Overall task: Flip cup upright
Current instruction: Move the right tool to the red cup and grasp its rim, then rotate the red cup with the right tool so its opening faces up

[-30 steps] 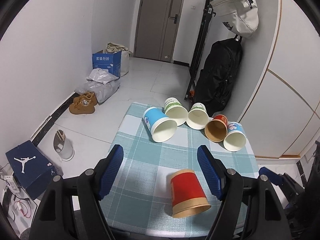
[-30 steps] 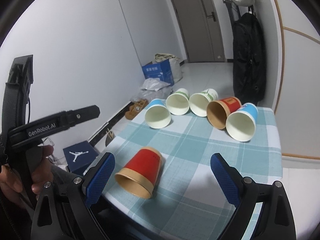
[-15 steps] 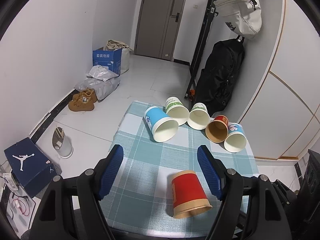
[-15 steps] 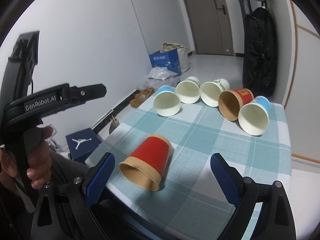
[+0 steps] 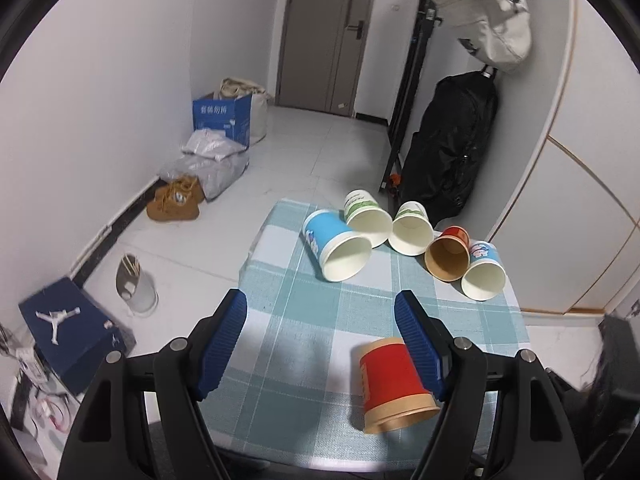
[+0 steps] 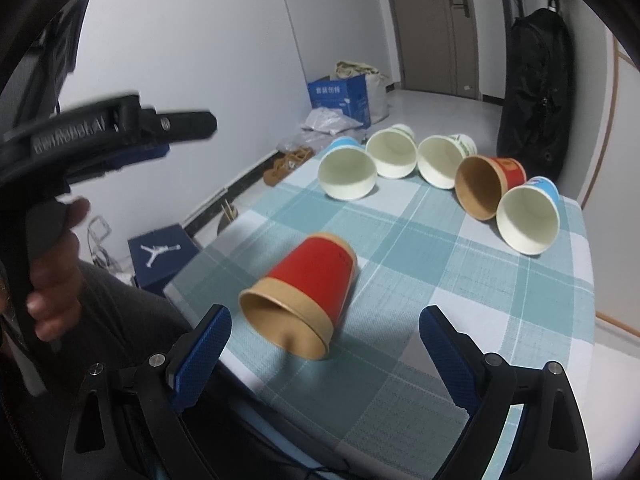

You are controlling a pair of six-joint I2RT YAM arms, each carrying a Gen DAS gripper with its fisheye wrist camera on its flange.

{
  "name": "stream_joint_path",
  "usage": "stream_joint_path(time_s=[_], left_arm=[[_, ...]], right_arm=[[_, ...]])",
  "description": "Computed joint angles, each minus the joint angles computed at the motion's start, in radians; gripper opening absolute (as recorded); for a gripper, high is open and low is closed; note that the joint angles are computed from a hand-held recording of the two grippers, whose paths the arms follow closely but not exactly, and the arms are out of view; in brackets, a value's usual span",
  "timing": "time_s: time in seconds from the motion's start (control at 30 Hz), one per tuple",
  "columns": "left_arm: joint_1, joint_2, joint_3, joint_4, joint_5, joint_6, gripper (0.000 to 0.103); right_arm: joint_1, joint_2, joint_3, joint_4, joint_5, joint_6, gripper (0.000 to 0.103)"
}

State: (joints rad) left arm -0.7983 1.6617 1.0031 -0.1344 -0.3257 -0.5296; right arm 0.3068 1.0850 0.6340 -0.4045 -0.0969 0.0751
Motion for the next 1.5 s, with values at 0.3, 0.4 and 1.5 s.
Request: stream_joint_path(time_s=[0.3,0.4,1.5], left_arm=[[0.047,0.005,0.009,-0.037,0.064,-0.033,0.073],[0.04,0.007,0.013,-0.038,0.057,-0.016,0.073],[0.025,0.051,0.05,-0.071,0.049,-0.005,0.073]], right_arm=[[0.039,0.104,0.022,0.01,0.049,-0.007,0.073],[0.053,0.12,0.025,0.015,0.068,-0.01,0.058],[-0.084,0.108,0.102,-0.075,-0.012,0.048,0.002]])
